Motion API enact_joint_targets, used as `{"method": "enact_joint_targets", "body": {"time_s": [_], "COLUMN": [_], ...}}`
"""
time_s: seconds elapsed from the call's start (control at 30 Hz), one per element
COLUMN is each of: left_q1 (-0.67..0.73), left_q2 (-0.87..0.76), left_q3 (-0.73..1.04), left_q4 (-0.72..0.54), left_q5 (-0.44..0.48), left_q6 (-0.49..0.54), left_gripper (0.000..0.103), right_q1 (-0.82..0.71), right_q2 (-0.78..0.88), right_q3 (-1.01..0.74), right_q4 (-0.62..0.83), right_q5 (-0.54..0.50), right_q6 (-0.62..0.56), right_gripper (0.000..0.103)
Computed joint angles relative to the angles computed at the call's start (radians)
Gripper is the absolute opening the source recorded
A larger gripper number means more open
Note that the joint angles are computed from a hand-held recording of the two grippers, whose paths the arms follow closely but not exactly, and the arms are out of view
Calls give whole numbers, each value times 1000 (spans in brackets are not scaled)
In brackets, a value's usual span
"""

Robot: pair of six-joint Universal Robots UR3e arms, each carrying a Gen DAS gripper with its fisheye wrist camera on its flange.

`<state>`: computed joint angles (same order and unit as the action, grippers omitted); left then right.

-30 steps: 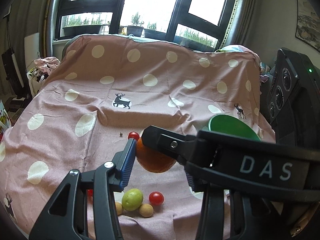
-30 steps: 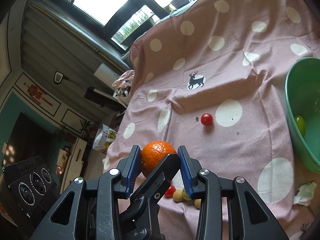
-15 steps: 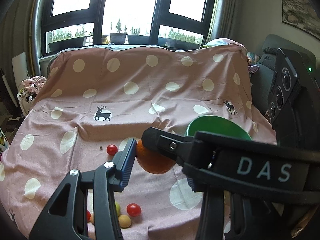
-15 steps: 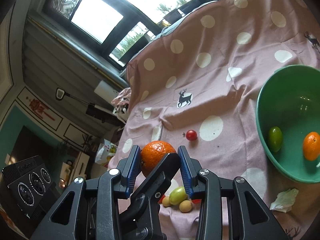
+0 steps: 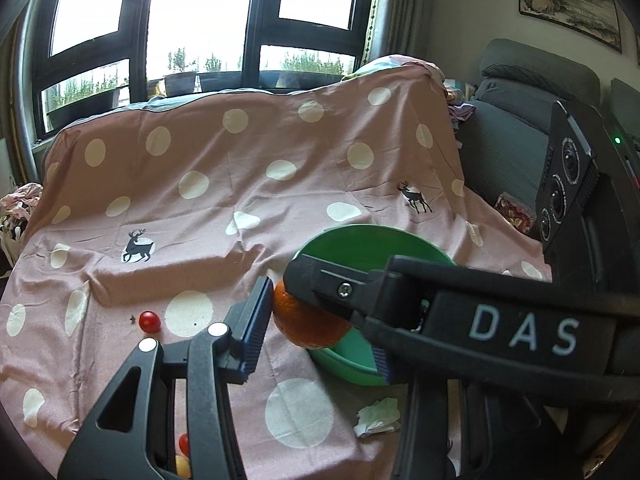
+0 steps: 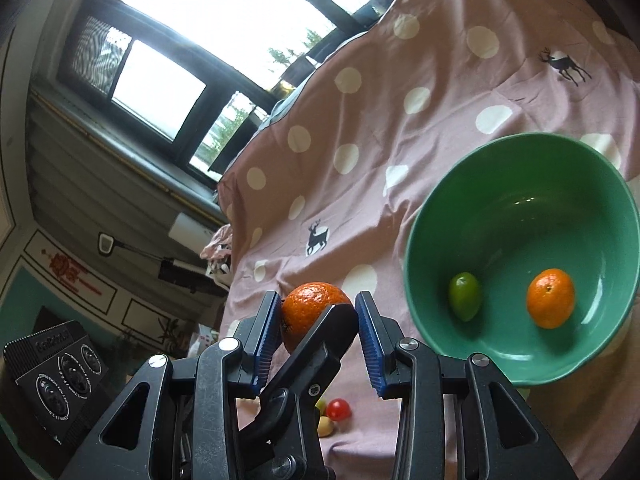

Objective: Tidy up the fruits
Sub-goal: 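Lift the tangerine with the right tool and carry it over the green bowl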

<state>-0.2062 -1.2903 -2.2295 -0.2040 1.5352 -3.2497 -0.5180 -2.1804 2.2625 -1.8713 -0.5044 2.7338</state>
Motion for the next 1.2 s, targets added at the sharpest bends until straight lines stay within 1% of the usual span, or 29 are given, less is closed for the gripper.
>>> {"method": "enact_joint_targets", "body": {"time_s": [0.07,0.17,0.23,0.33,0.6,0.8,0.9,1.07,1.2], "left_q1": [-21,-50,-68,-88,-100,-94,-82,-82,-73], "left_q2": [-44,-101,-137,-185,-277,-320,-334,-363,-382], "left_q3": [26,63,83,114,163,188,193,212,221], "left_q4": [13,21,35,38,54,54,56,52,42], "left_q5": [-2,-3,1,4,-49,-92,-128,-151,-186], "left_q6": [0,3,7,9,23,34,40,45,45], "left_gripper": [43,43,42,42,42,42,42,42,42], "right_q1": [-38,-79,-97,-135,-195,-220,-220,-218,-205], "right_q2": [-18,-26,-28,-32,-14,-2,1,15,43], "right_q3": [0,2,11,14,29,39,47,56,62], "right_q4": [38,63,49,90,98,77,38,-14,-75], "right_q5": [-1,-7,-15,-13,-37,-60,-79,-104,-132], "right_q6": [-28,-42,-35,-69,-78,-59,-26,10,51], "right_gripper": [41,41,41,41,41,41,41,41,41]}}
